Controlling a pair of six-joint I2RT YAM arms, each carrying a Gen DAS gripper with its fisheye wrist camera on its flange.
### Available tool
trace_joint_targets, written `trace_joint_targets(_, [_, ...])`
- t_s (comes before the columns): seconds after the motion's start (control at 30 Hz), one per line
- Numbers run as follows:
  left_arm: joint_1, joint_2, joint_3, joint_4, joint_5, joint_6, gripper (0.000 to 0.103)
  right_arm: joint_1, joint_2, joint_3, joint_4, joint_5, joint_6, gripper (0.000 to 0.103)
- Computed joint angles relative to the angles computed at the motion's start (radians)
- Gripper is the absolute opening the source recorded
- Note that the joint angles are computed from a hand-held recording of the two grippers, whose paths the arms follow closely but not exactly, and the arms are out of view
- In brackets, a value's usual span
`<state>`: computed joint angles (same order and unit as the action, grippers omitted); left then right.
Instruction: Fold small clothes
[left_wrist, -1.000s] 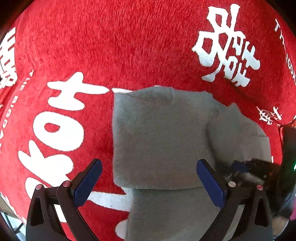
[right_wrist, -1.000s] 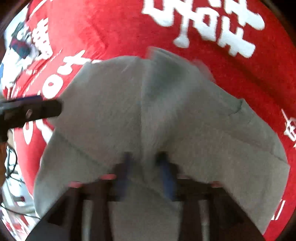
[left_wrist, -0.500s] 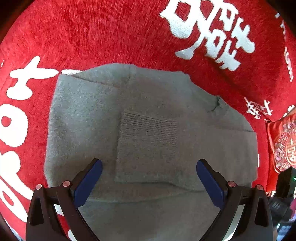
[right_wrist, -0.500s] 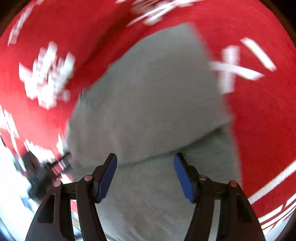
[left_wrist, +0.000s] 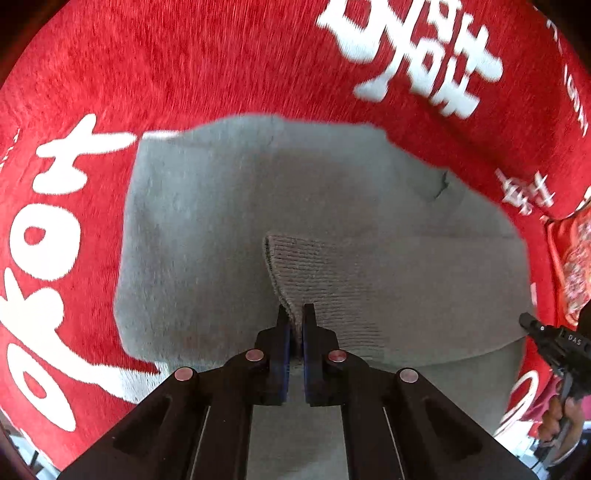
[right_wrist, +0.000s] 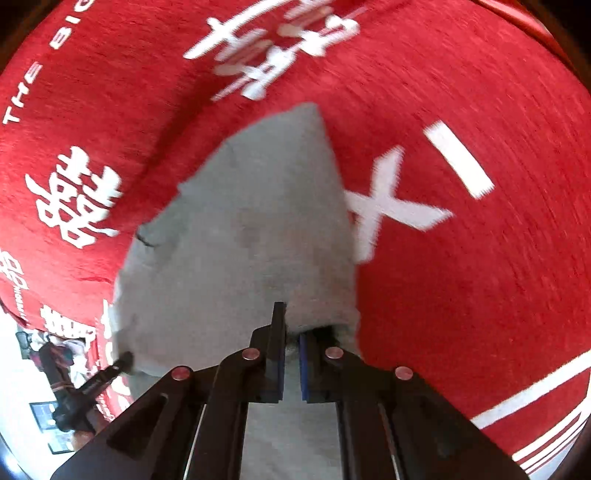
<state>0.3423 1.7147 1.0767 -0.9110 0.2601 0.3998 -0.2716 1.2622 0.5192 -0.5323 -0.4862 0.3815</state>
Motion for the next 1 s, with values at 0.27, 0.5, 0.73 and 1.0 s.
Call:
trace_joint_targets(0.27, [0.055,-0.083,0.024,0.016,-0.102,0.083,0.007,-0.056,-0.119,0.063,-0.294,-0.036,-0.201,0.033])
trace_joint_targets(0.5, [-0.011,-0.091,0.056,-0.003,-0.095,0.067,0.007,-0.144,0.059,0.176,-0.117,0.023,-0.183,0.064])
trace_joint_targets(0.73, [-0.149,-0.077,-0.033,0.086,-0.127,-0.043,0.007,0.015,0.304,0.322,-0.053,0.153,-0.170,0.008])
trace_joint_targets(1.0, [-0.192,-0.047,-0.070,0.158,-0.170,-0.076,0.007,0.041,0.301,0.313,-0.041,0.317,-0.293,0.010])
